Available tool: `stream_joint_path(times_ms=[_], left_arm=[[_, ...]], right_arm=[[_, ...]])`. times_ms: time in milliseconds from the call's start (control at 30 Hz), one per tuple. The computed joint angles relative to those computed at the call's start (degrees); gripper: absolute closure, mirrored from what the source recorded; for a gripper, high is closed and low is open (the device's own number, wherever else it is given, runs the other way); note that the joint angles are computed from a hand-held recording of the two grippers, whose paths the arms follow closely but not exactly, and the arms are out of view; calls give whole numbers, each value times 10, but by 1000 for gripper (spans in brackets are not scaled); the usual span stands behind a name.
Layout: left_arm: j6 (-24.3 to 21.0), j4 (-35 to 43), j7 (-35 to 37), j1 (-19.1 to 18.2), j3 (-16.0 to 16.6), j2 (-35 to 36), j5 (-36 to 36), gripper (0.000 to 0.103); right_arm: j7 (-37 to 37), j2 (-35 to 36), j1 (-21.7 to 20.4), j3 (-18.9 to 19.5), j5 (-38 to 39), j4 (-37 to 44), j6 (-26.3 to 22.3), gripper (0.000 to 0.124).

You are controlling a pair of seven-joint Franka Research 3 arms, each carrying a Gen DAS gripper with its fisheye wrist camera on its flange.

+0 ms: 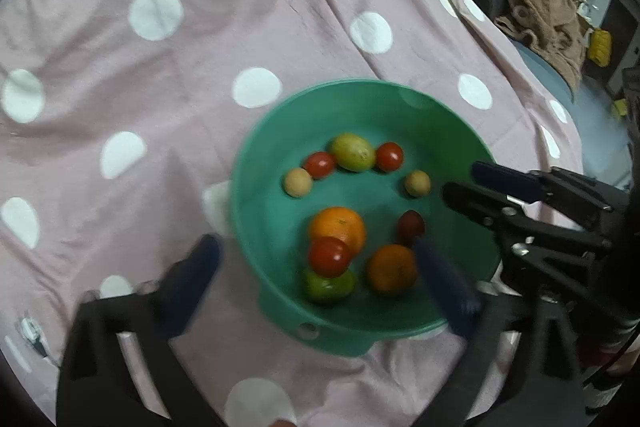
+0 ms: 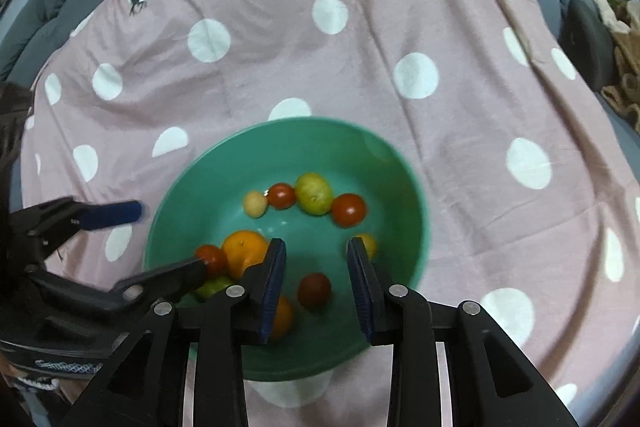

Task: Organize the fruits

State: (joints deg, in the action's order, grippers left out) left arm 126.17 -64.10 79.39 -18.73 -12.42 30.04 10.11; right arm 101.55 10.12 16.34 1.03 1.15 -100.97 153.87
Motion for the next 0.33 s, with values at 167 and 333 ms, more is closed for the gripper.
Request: stream_joint_path(times_ms=[167,333], left_arm=[[-90,62,-19,-48,36,18,88,1],[-79,38,-34,-35,26,-1,81,1]], right_arm=[[-5,-16,1,-1,-19,3,-16,80],[-3,-28,3,3,-30,3,-23,80]])
